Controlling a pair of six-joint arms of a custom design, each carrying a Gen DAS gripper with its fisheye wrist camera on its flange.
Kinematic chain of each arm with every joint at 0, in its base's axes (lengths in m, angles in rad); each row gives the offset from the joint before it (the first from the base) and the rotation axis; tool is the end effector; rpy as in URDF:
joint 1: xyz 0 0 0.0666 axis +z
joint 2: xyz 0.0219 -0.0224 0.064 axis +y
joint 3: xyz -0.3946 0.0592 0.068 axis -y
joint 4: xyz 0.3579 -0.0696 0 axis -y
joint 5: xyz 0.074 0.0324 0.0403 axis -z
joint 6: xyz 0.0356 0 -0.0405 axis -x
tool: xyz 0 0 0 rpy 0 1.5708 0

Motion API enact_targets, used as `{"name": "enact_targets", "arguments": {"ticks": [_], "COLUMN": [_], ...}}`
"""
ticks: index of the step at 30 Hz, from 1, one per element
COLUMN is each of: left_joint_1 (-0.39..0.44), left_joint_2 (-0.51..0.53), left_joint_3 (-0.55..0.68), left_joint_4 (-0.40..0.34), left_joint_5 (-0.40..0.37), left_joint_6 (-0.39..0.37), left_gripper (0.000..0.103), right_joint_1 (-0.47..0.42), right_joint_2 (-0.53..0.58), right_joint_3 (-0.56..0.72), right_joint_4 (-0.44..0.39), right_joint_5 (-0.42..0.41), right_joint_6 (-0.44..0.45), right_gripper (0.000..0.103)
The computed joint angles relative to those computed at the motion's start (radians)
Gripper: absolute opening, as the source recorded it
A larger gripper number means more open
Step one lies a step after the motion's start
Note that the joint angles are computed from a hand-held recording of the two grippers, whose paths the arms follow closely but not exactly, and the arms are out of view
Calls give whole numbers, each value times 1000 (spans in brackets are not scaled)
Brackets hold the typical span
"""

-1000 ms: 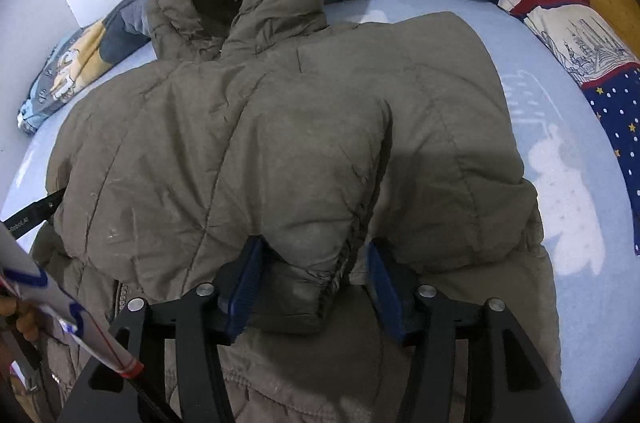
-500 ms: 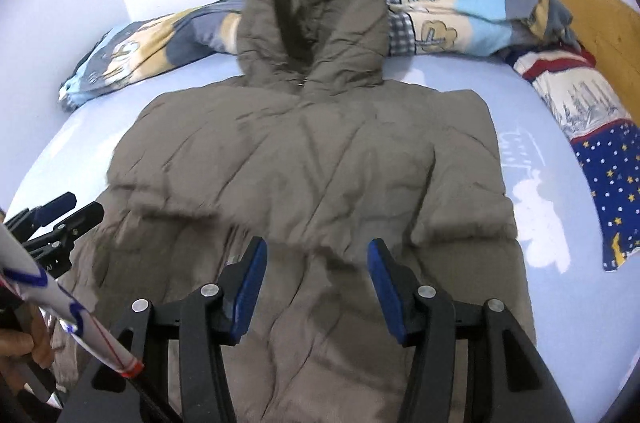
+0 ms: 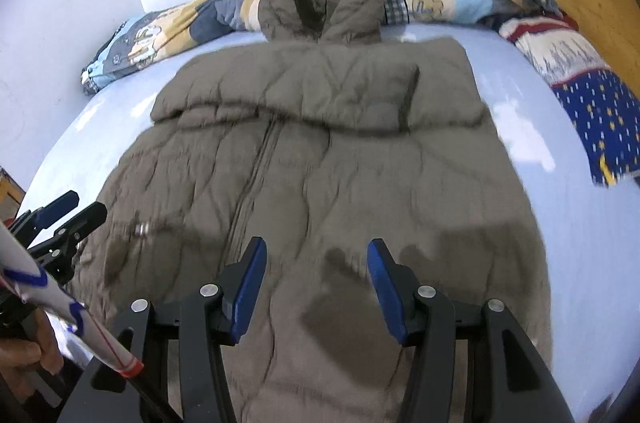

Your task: Fold large clothes

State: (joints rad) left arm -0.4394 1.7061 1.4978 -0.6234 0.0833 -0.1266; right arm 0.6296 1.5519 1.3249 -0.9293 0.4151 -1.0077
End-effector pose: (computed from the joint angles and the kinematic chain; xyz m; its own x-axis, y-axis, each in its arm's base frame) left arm 0.5110 -0.2439 0.3574 -0.6036 0.4227 -0.6760 0.5553 0.8313 0.0241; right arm 0.3917 0.2671 0.3482 -0.7395 0.4186 -0.5271 0.4080 0.9016 0.1435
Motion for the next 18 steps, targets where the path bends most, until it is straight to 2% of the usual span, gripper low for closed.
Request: {"name": "enact_targets", "arguments": {"ticks": [5, 10, 18], "left_joint_1": [3, 8, 25], "left_joint_2": [-7, 31, -9], "left_joint_3": [-53, -45, -91], "left_joint_4": [-9, -68, -16], "left_joint_5": [-3, -13, -11], "left_joint_6": [-10, -18, -17], "left_gripper": [65, 65, 65], "right_joint_1": [63, 76, 105], "right_joint_2": [3, 44, -8], "right_joint_3": [-38, -50, -99], "right_joint_4": [-11, -34, -8], "right_joint_5": [-1, -22, 20], "right_joint_6": [-66, -92, -134], "right_gripper": [57, 57, 59]}}
